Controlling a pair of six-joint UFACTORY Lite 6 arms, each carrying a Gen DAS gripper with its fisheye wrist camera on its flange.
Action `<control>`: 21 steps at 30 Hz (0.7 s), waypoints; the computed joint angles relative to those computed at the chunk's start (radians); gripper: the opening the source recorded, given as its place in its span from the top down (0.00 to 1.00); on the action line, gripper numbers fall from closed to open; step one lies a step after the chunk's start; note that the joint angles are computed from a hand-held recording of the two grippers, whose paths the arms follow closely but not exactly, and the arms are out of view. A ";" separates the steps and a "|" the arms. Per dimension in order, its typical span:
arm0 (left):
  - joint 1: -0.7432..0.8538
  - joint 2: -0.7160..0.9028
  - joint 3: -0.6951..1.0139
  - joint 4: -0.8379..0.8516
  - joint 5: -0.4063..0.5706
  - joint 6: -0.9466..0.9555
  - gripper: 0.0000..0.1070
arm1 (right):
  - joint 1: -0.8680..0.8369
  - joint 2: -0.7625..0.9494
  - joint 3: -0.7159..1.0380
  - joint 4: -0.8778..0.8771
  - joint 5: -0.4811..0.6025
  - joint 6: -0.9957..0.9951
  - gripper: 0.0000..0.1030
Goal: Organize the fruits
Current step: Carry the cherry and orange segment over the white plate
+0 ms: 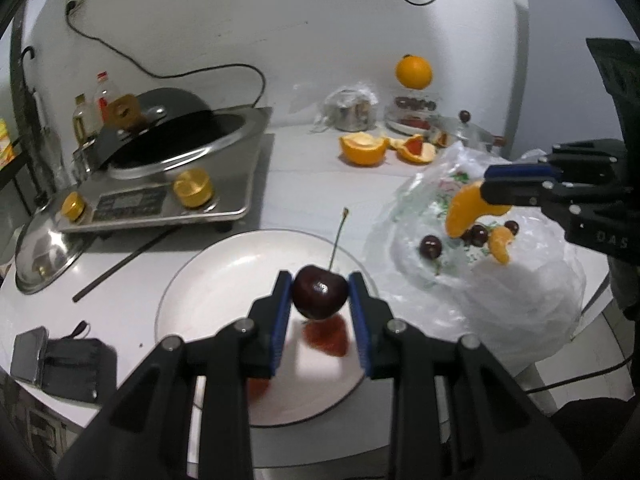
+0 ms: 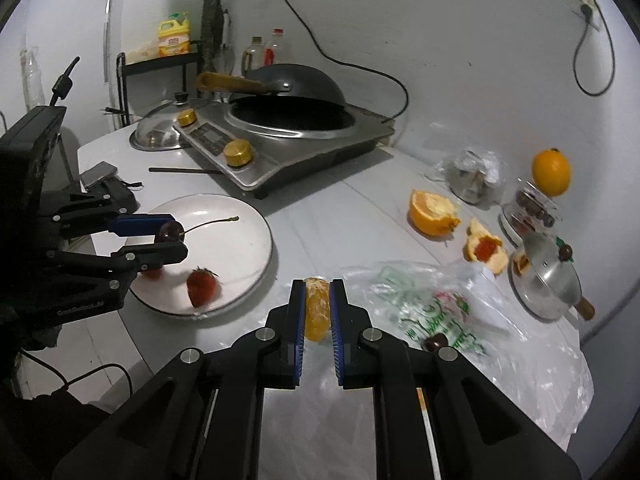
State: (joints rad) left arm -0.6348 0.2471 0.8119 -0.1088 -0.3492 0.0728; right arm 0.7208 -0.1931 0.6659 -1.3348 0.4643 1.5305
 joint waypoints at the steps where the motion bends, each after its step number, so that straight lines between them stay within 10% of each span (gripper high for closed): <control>1: 0.011 -0.004 -0.006 0.012 -0.003 -0.011 0.73 | 0.004 0.016 0.014 -0.002 -0.002 0.000 0.88; 21: 0.236 0.103 0.038 0.416 -0.063 -0.326 0.73 | 0.012 0.426 0.379 0.039 -0.091 -0.093 0.88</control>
